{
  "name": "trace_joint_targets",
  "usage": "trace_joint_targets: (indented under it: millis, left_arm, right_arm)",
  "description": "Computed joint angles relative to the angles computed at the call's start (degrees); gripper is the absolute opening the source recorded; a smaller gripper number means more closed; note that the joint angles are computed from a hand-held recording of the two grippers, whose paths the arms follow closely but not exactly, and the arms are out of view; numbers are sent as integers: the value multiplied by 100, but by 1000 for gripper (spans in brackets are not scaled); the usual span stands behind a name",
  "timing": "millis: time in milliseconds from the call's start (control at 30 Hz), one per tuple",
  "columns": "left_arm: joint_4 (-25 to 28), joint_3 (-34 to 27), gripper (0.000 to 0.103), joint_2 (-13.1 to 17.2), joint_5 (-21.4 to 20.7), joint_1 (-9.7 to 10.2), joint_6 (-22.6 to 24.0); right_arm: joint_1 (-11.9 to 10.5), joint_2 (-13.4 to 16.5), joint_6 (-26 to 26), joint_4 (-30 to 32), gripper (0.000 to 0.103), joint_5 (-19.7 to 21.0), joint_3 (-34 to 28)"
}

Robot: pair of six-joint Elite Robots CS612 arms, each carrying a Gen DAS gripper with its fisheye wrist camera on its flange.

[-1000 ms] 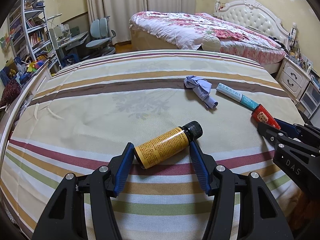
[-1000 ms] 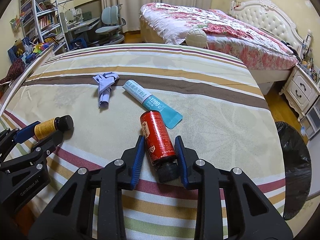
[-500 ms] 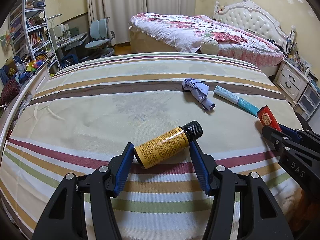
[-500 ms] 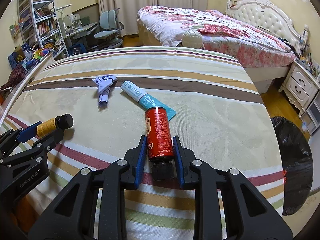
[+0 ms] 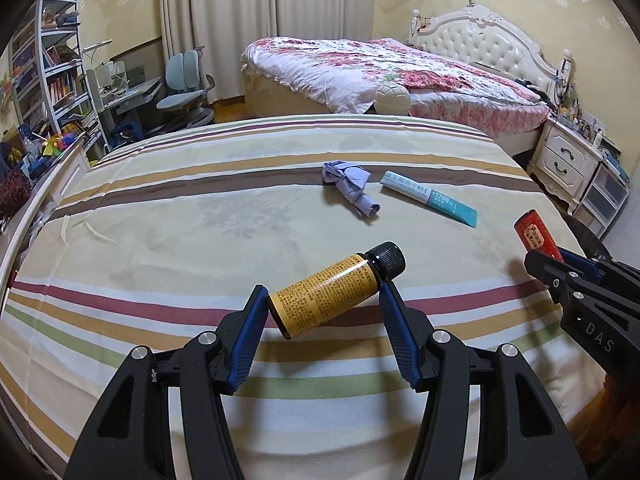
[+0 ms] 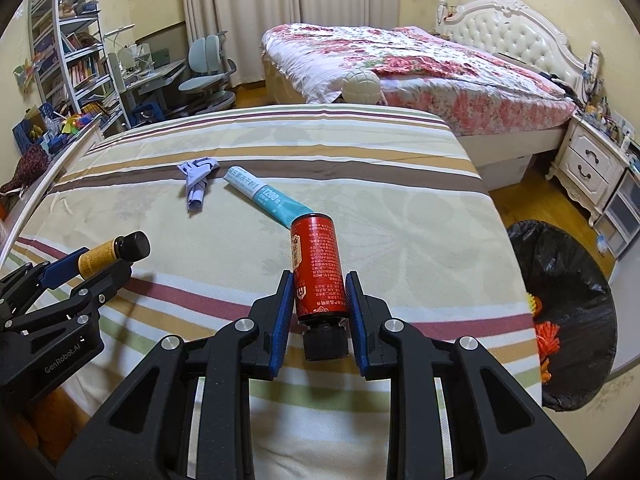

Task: Collect trash
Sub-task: 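Carry both bottles over the black bin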

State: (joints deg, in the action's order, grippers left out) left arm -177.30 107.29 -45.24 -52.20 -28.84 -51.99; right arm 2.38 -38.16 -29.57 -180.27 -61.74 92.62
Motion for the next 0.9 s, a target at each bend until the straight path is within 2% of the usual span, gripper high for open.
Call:
trace_joint_targets:
  millis: [467,900]
  left_arm:
    - [-493,-530,57,272,-146,-164,848]
    - [-612,-1186,57,537,-305,-289,1567]
  right_arm:
    - [-270,22,382,-556,25,-166,48]
    - [-585,110,995,-885,26,-343,-137]
